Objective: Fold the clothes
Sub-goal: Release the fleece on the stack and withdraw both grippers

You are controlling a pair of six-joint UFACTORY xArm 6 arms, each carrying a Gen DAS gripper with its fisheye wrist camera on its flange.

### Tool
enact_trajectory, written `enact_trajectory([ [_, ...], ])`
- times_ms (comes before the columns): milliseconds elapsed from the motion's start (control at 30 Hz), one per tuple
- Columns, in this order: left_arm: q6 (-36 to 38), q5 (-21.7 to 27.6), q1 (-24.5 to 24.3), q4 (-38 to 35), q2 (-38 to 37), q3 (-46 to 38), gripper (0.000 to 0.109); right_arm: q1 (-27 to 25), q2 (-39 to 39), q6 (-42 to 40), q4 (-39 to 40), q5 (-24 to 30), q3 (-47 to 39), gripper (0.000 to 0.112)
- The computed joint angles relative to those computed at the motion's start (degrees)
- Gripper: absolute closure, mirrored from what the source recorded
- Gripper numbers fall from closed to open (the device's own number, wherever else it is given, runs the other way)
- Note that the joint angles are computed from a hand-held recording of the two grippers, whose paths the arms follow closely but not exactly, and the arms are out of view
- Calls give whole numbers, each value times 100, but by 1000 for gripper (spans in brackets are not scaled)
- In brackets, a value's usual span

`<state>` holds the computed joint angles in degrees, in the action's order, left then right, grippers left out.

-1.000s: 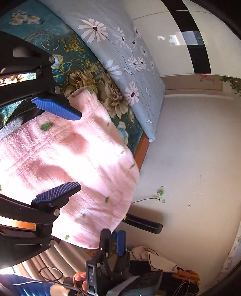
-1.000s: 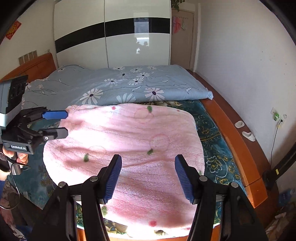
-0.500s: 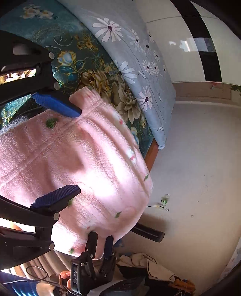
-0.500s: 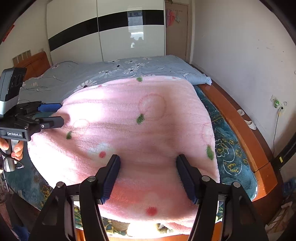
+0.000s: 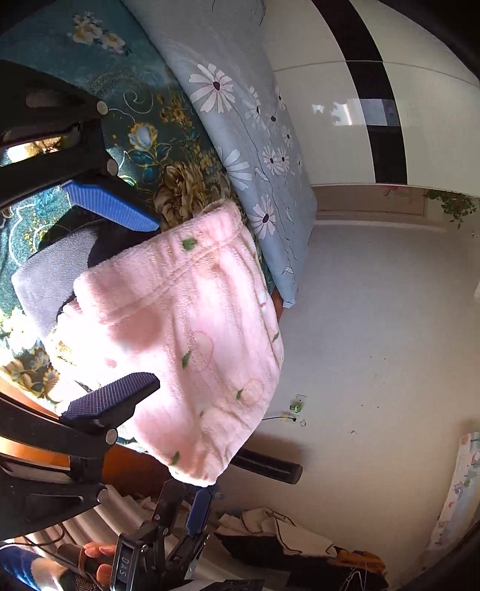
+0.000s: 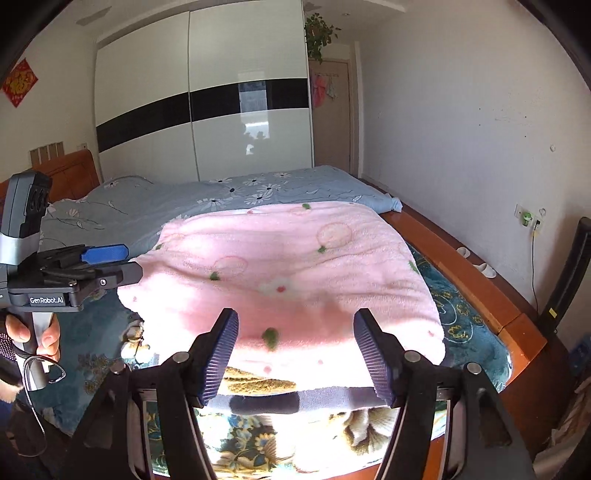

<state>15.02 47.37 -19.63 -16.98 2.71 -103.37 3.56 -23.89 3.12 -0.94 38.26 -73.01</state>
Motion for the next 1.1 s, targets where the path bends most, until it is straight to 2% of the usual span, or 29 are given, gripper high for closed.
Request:
enact_trajectory([
  [33, -5, -153, -45, 80, -165, 280, 18, 53, -126, 167, -169, -53, 163, 25],
  [133, 151, -401, -157, 150, -571, 951, 9, 173, -346, 227, -162, -133, 524, 25],
  [167, 167, -408, -192, 235, -682, 1116, 9, 204, -379, 204, -113, -125, 606, 25],
  [233, 178, -447, -261, 412, -896, 1436, 9, 309, -396, 606, -521, 121, 638, 25],
  [300, 145, -636, -273, 415, -1113, 1745, 9, 420, -503, 991, -914, 193, 755, 19],
  [333, 133, -729, -273, 373, -1222, 1890, 7, 469, -595, 1160, -1064, 180, 853, 11],
  [367, 95, -794, -272, 353, -1313, 2006, 6, 497, -645, 1219, -1109, 117, 933, 9],
  [433, -77, -826, -268, 392, -1428, 2139, 6, 564, -737, 1466, -1289, 41, 1097, 9],
  [500, -244, -855, -271, 493, -1553, 2294, 6, 677, -765, 2038, -1707, 192, 1149, 9],
  [600, -433, -970, -289, 636, -1789, 2595, 6, 794, -789, 2573, -1900, 276, 1207, 9],
  [700, -995, -1140, -324, 1210, -1999, 2831, 6, 897, -883, 2941, -1922, 306, 1269, 9],
  [900, -1608, -1282, -341, 1852, -2441, 3260, 6, 1504, -1003, 3976, -3144, 1194, 1137, 9],
  [1033, -1722, -1223, -330, 1852, -2662, 3440, 6, 1846, -988, 4226, -3505, 1601, 1078, 9],
  [1100, -1753, -1182, -324, 1821, -2769, 3522, 6, 1930, -1014, 4318, -3493, 1587, 1099, 9],
])
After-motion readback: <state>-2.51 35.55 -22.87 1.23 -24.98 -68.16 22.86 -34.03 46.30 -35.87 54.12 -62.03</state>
